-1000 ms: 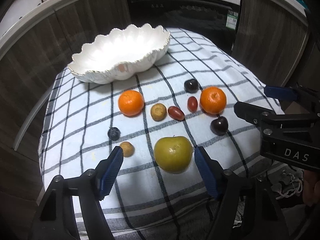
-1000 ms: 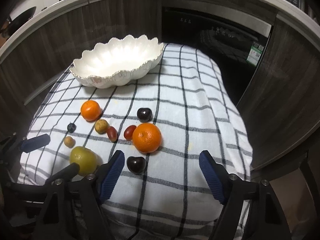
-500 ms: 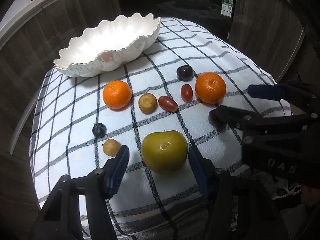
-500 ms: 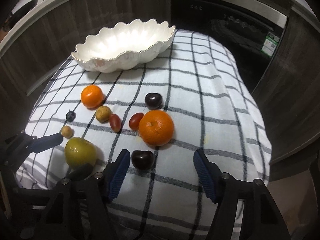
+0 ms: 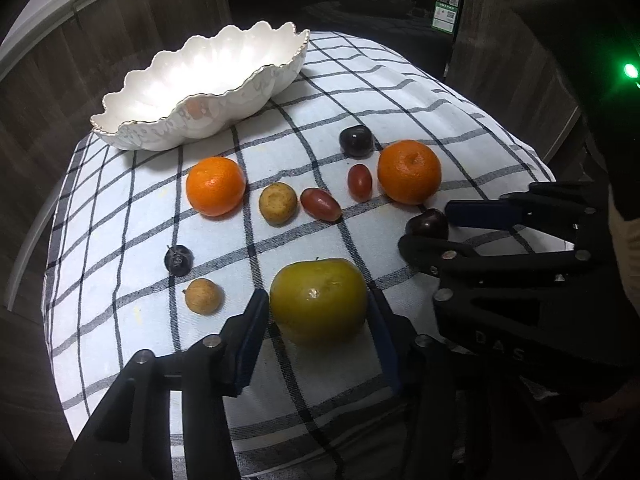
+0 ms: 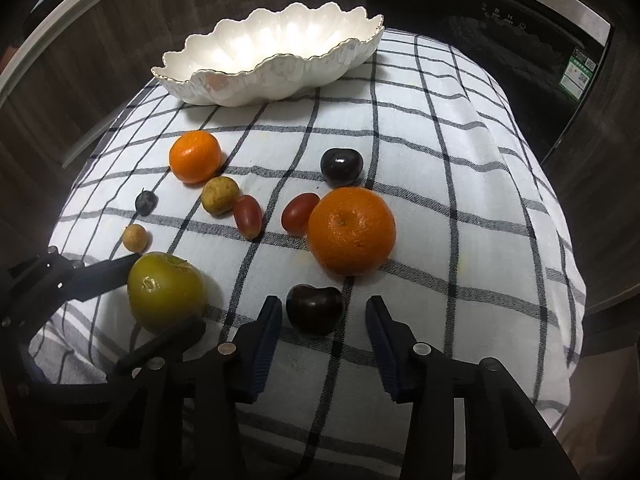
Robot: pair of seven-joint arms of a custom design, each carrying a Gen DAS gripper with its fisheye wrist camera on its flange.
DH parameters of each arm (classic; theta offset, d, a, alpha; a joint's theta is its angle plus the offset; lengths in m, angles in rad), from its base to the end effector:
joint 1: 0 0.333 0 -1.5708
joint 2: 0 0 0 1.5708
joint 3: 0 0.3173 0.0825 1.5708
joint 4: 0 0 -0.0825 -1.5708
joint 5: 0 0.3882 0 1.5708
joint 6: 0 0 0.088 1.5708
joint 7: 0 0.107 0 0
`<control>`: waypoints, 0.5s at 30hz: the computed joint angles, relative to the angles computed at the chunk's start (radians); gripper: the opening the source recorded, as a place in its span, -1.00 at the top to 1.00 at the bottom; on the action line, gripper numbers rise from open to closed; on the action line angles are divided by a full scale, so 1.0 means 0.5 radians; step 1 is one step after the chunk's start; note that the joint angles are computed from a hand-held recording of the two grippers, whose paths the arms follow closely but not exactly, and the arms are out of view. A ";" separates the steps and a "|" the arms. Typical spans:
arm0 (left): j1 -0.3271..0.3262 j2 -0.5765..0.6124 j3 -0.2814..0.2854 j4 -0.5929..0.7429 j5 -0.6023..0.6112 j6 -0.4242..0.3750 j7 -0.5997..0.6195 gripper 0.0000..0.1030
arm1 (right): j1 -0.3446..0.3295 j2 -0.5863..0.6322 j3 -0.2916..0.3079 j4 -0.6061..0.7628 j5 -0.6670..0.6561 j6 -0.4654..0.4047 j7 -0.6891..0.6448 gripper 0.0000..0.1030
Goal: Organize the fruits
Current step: 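Move the left tool to the green apple while the right tool approaches the dark cherry, then close the left tool on the apple while the right tool grasps the cherry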
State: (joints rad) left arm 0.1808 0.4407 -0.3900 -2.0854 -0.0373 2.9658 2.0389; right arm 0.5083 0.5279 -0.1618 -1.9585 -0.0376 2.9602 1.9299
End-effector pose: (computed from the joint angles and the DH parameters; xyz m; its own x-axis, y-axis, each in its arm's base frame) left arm 0.6178 -0.1164 0.2749 -0.5313 -0.8465 -0.0340 -0.7364 0.4813 -0.4755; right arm 0.6176 0.2344 0.2567 0.0796 -0.9948 -0.0629 -0.8849 -0.0415 -0.4639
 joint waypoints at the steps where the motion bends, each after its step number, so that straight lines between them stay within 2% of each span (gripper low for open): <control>1: -0.007 0.000 0.006 -0.001 0.006 0.006 -0.004 0.06 | -0.015 0.006 0.017 0.008 0.010 -0.003 -0.013 0.19; 5: 0.029 0.007 -0.030 0.002 -0.022 -0.004 0.011 0.07 | -0.048 0.007 0.058 0.010 0.039 -0.001 -0.055 0.41; 10: 0.027 -0.005 -0.021 -0.006 -0.034 0.017 -0.004 0.07 | -0.054 -0.003 0.067 -0.003 0.072 0.019 -0.082 0.43; 15: 0.045 -0.036 -0.029 -0.036 -0.043 0.065 -0.031 0.07 | 0.024 -0.034 -0.016 -0.040 0.038 0.059 -0.037 0.43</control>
State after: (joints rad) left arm 0.2033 0.4229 -0.4047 -2.1035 -0.0586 2.9984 2.0236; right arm 0.5204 0.5111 -0.1697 -1.9784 -0.0188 2.9898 1.9113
